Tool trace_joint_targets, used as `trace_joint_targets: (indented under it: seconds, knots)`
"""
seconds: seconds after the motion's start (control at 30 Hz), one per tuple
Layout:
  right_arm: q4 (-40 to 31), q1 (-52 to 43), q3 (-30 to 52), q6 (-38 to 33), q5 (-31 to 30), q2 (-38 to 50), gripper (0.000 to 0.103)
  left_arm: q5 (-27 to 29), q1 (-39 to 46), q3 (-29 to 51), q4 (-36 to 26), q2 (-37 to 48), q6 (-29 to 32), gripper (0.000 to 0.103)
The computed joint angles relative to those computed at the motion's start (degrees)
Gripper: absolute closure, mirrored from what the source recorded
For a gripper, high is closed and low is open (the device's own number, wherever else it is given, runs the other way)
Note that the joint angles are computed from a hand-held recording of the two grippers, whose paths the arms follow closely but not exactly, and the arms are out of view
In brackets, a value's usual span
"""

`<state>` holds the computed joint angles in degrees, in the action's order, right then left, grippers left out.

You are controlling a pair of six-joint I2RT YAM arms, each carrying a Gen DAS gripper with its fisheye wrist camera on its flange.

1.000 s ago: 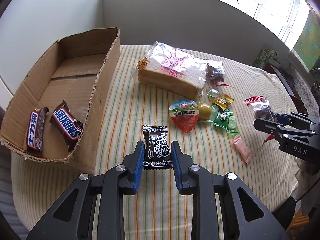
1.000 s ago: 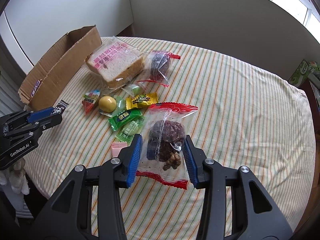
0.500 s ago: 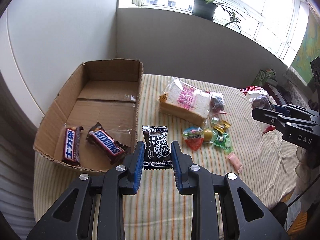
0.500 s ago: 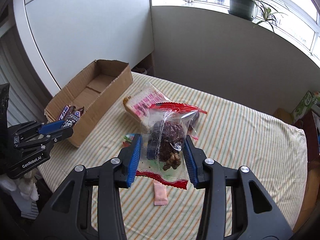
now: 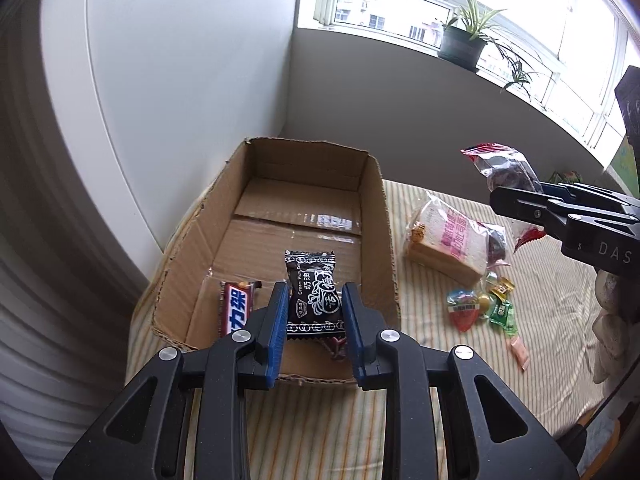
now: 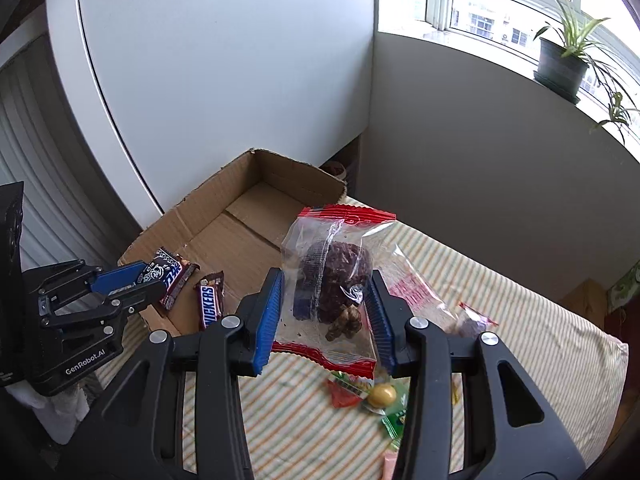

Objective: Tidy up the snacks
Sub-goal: 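Carry the packet and bag into the box and release both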

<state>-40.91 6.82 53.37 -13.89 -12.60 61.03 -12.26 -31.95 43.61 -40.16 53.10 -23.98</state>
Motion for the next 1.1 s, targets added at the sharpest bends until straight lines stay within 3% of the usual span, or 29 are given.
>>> trace_joint_targets:
  seconds: [0.27, 0.53, 0.6, 0.67, 0.7, 0.77, 1.1]
  knots:
    - [6.95, 9.69, 2.49, 4.9, 4.36, 10.49, 0.06, 5.22, 7.85, -1.76, 3.67, 1.57, 4.11, 0.078]
    - [10.24, 11.05, 4.41, 5.45, 4.44, 17.76, 0.06, 8.02, 11.95, -2.07, 6.34, 4.59, 6.65, 0.078]
    - [10.63, 11.26, 4.94, 5.55, 4.4, 19.1, 0.053, 8.38, 12.21, -1.97, 6.48, 5.22, 6.73, 0.077]
    - [11.52, 11.32, 4.65, 5.85, 4.57, 19.08, 0.03, 9.01, 12.73, -1.88, 6.61, 5.49, 6.44, 0.077]
    - [12.16, 11.44, 4.34, 5.97, 4.79, 18.87, 0.028, 9.48, 13.12, -1.84, 6.54, 5.58, 6.25, 0.076]
    - [12.24, 11.41, 4.15, 5.84, 4.96, 18.31, 0.028, 10.25, 13.54, -1.7, 6.29, 5.7, 5.99, 0.071]
    - [8.49, 8.61, 2.87, 5.04, 3.67, 11.76, 0.028, 8.08, 10.23, -1.18, 3.74, 2.69, 4.16, 0.071]
